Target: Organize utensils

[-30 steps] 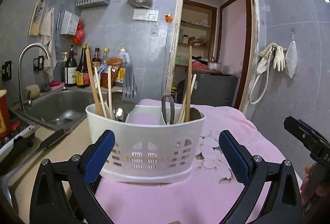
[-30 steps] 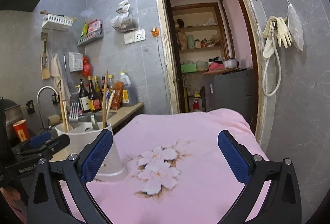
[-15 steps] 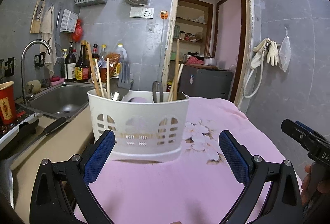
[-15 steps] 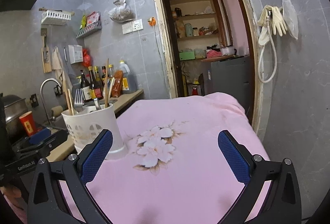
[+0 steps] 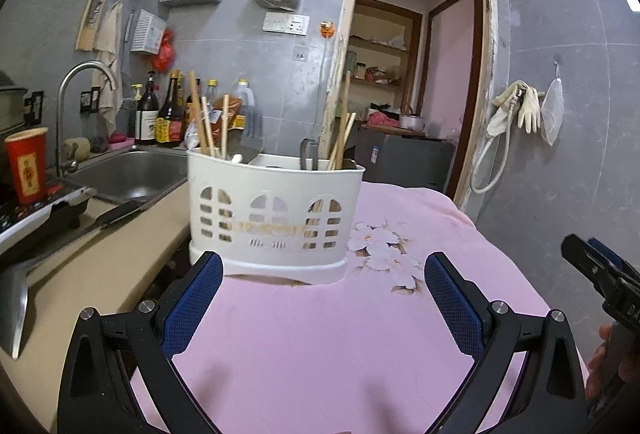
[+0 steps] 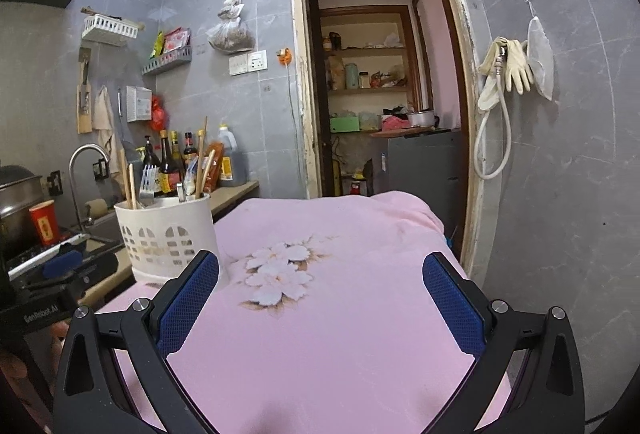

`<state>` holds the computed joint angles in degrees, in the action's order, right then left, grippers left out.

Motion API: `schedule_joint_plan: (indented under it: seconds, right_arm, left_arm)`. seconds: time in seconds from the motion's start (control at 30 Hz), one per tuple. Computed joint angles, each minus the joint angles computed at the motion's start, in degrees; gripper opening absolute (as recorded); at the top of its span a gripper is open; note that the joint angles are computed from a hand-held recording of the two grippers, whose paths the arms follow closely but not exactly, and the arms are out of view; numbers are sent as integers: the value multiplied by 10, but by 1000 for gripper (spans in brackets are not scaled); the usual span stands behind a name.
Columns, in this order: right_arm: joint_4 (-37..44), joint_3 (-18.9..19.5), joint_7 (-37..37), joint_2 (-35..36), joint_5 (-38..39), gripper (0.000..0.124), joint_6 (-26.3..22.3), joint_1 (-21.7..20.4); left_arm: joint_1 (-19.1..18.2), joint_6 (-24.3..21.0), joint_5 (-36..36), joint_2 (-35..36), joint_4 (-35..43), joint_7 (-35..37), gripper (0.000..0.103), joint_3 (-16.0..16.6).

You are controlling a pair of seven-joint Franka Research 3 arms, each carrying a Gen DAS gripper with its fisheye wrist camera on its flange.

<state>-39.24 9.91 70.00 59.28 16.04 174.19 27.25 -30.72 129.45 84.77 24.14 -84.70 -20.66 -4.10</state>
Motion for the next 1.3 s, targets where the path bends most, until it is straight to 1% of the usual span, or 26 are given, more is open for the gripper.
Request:
schedule_joint_plan:
  seconds: [0.07,0.13,0.17,0.3,0.37,0.4,0.47,0.57,0.63,0.8,0.93,1.17,1.3]
  right_arm:
    - [-75,13,-17,-38,9,103,39,-10]
    - [-116,17,-22,-59,12,103,63,-14]
    - [-138,13,-21,-69,14,103,79,-13]
    - [-186,-3,-12,-89,11,103,126,-6]
    - [-194,-6,-10,-90,5,103,139,-4]
    - [-198,-3,-10,-91,1,103,144,-6]
    - [-209,33,-20,-91,-15,103,158,-26]
    - [-220,47,-18,-94,-22,103,162,-34]
    - [-221,40,-13,-94,-21,103,160,-31]
    - [-224,35,-7,-96,-22,103,159,-29]
    - [-223,34,-4,-95,-24,103,160,-29]
    - [-224,32,-1,-96,-26,103,160,-29]
    - [-220,20,3,-94,-23,103,157,-22]
  left_arm:
    - [-7,-15,6,-3,-10,-13,99,0]
    - [-11,-29,12,-4,-15,-20,99,-1]
    - [-11,-30,12,-5,-18,-20,99,-3]
    - [-12,-39,16,-8,-29,-24,99,-7]
    - [-12,-39,22,-12,-37,-30,99,-9]
    - [-11,-38,27,-14,-41,-34,99,-10]
    - [-11,-37,40,-19,-49,-47,99,-11]
    - [-9,-39,46,-21,-53,-52,99,-15]
    - [-8,-38,46,-20,-52,-52,99,-19]
    - [-8,-38,45,-19,-52,-50,99,-21]
    - [-9,-36,43,-17,-53,-42,99,-21]
    - [-6,-28,44,-20,-59,-51,99,-21]
    - [-6,-29,43,-20,-58,-50,99,-22]
